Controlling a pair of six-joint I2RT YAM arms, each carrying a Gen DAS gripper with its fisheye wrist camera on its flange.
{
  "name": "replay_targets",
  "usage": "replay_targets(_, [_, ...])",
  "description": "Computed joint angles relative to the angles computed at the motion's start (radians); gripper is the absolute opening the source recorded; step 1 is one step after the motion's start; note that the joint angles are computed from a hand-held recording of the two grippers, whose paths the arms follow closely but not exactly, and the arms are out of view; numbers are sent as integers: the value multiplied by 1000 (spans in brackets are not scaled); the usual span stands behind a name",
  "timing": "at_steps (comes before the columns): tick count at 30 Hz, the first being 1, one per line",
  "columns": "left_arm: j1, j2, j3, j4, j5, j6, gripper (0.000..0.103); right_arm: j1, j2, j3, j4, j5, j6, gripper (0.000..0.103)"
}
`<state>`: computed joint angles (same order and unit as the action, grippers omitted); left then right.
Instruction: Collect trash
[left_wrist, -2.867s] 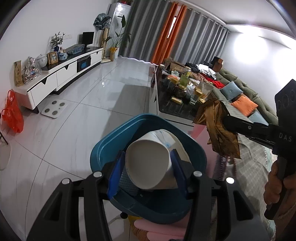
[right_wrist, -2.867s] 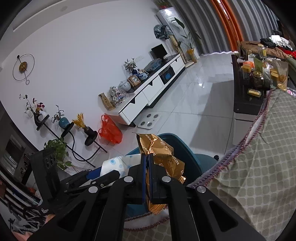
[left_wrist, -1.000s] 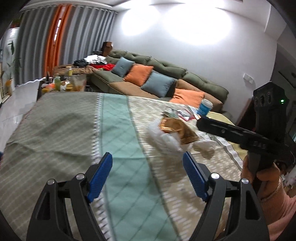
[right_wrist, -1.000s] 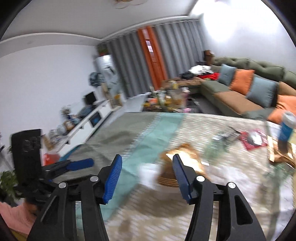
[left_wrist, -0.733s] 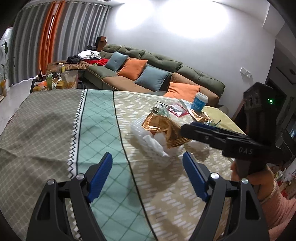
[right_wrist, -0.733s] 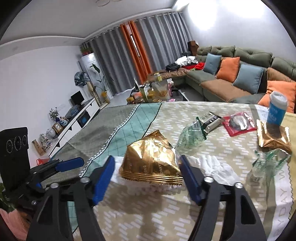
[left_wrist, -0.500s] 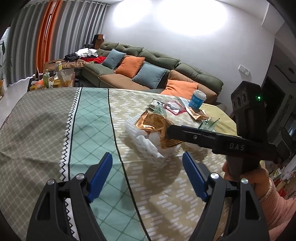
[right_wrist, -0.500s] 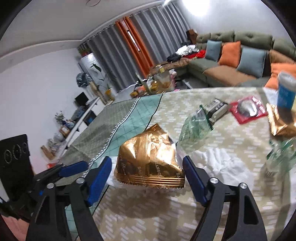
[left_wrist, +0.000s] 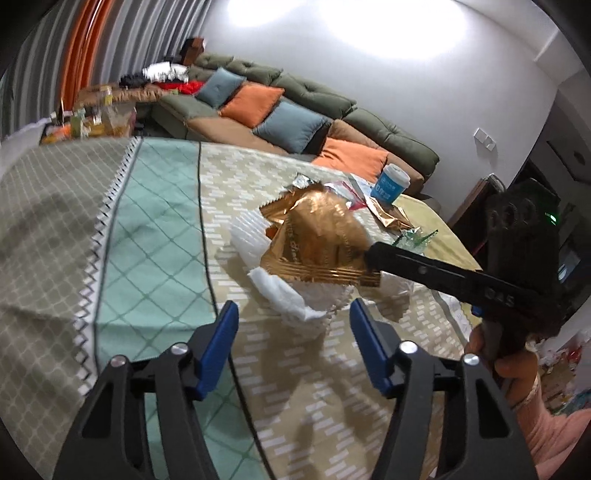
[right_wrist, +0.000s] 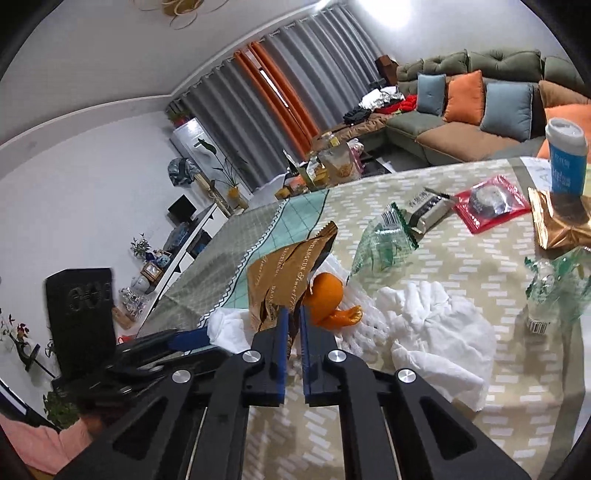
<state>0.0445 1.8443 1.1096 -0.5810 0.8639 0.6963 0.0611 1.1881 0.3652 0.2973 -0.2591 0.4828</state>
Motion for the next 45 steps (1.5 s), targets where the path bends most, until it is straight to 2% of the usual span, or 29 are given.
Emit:
replay_targets(2, [-15,26,22,-7,-13,-24,34,4,-28,-13,-6,5,3,6])
replay_targets(4, [-24,58,51,-30,-18,-35,20,-5,-70,-29,-22,0,7,5])
replay_targets(5, [-25,65,55,-31,-22,-43,13,-14,-86,-38,-28,-8,7,5])
replay_targets(7, [-23,72,58,-34,-23,-39,9,-31,-122,-55,-37,-23,12,5])
replay_targets(15, [59,11,23,-40,10,18,8,-47,-191,-68,-34,-53,32,4])
replay_targets(22, [151,1,54,-124,46,92,8,4,-196,-46,-29,-28,36,3])
replay_targets(24, [157,9,63,-134,45,101,8,9,-208,-48,-35,-25,40,3])
replay_targets(25, [156,10,63,-133,39,98,14,8,-219,-52,-39,-24,40,3])
replay_targets(26, [153,20,73,-148,40,104,32,9,-230,-57,-45,-19,42,3])
replay_targets(28, [145,31,85,-168,60,105,55,4,-243,-67,-50,-16,46,3])
replay_targets(29, [137,27,83,-163,68,100,58,-4,-256,-76,-59,-13,49,3])
replay_targets(33, [88,35,95,-170,75,84,59,-63,-304,-107,-94,-49,54,3])
replay_targets(36, [27,60,109,-144,32,20,57,-110,-331,-126,-119,-78,50,3])
replay_targets(37, [13,69,113,-136,23,2,55,-121,-337,-129,-127,-88,49,3])
replay_targets(39, [-9,106,142,-147,16,-22,34,-139,-333,-138,-130,-110,45,3])
replay_targets(40, [-16,124,157,-156,11,-33,15,-148,-317,-139,-124,-121,41,3])
replay_targets(41, [-19,137,167,-165,8,-33,6,-155,-293,-139,-115,-135,38,6])
replay_targets(43, [-19,124,143,-131,3,-41,7,-165,-252,-136,-95,-163,35,8])
replay_targets(44, [-16,111,127,-116,4,-38,7,-170,-233,-138,-80,-169,32,14])
replay_targets(45, [-9,98,114,-110,8,-30,6,-171,-207,-139,-56,-180,30,27])
